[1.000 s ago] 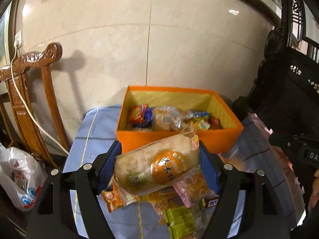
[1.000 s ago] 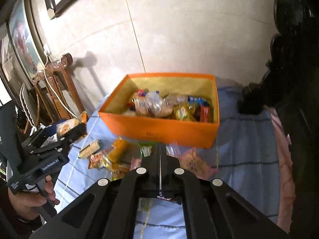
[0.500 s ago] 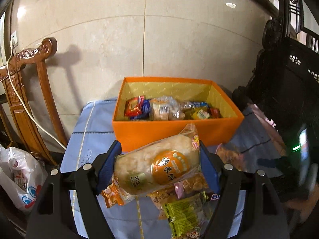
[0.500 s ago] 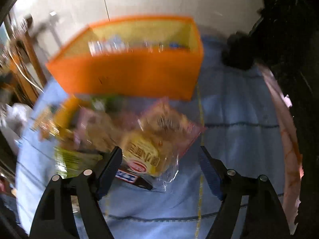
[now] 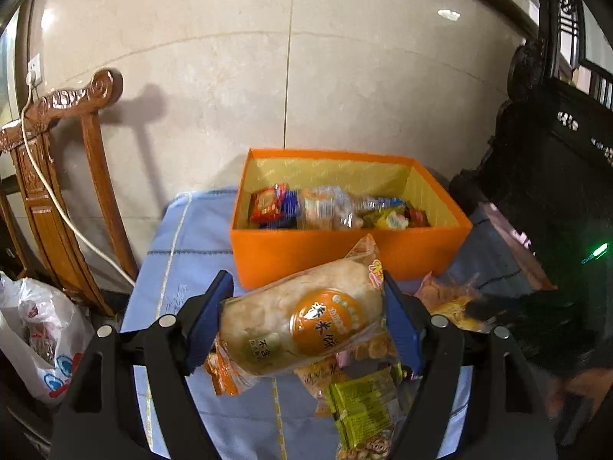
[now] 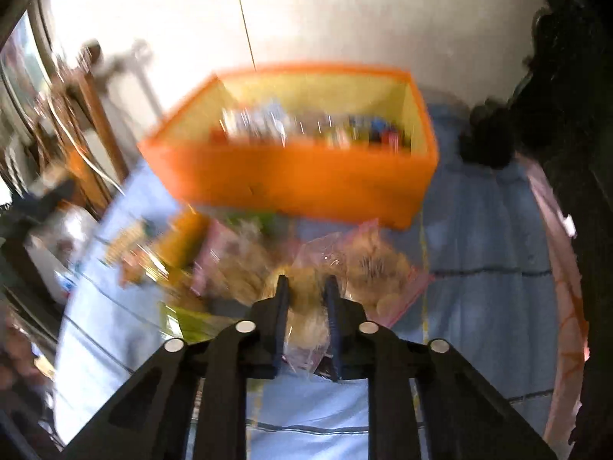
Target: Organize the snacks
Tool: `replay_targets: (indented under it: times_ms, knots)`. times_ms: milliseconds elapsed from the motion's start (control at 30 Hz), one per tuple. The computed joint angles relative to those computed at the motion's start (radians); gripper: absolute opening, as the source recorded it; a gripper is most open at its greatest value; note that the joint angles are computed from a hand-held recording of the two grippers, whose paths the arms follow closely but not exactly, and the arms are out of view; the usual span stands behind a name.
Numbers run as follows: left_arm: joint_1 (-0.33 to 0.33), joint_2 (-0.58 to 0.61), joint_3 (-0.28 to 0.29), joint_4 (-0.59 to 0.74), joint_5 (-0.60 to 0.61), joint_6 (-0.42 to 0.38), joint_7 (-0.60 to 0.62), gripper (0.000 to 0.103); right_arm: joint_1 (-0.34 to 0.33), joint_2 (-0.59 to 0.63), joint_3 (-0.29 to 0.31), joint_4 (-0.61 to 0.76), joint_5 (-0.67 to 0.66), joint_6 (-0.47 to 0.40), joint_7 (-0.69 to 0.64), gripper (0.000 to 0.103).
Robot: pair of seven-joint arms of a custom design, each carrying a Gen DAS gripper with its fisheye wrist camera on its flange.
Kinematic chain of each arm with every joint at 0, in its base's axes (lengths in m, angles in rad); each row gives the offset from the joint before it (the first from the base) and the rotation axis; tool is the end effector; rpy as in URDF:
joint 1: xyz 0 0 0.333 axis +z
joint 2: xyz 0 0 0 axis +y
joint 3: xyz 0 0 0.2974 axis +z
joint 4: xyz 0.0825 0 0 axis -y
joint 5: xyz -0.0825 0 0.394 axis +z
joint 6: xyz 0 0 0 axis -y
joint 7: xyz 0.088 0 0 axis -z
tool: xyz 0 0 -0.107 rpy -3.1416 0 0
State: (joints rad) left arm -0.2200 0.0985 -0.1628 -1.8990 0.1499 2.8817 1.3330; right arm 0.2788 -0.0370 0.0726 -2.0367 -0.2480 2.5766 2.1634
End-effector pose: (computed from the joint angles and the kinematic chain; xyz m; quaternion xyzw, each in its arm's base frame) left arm 0.5939 -0.2444 0.5335 -0.5492 0.7168 -0.3614 0.2324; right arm 0.5580 0.2095 0.5022 -0.6511 0.6983 -0.1769 0.2393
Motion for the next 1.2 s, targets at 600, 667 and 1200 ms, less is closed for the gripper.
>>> replay_targets:
  times_ms: [600,667,1200]
  knots:
    - [-0.024,0.074,0.002,0.2,-0.042,-0.013,0.072,0.074,-0.002,-0.009,0.016,0.244,-0.123,-0.054,-0.005,0.0]
    - [-0.028,0.096,0.007,0.241,-0.039,-0.025,0.079,0.075,-0.002,0.012,0.011,0.288,-0.119,-0.062,-0.023,0.0]
    - [-0.042,0.085,0.058,0.142,0.094,-0.062,-0.105,0.076,-0.122,0.012,-0.079,-0.134,0.212,0.066,0.355,0.085]
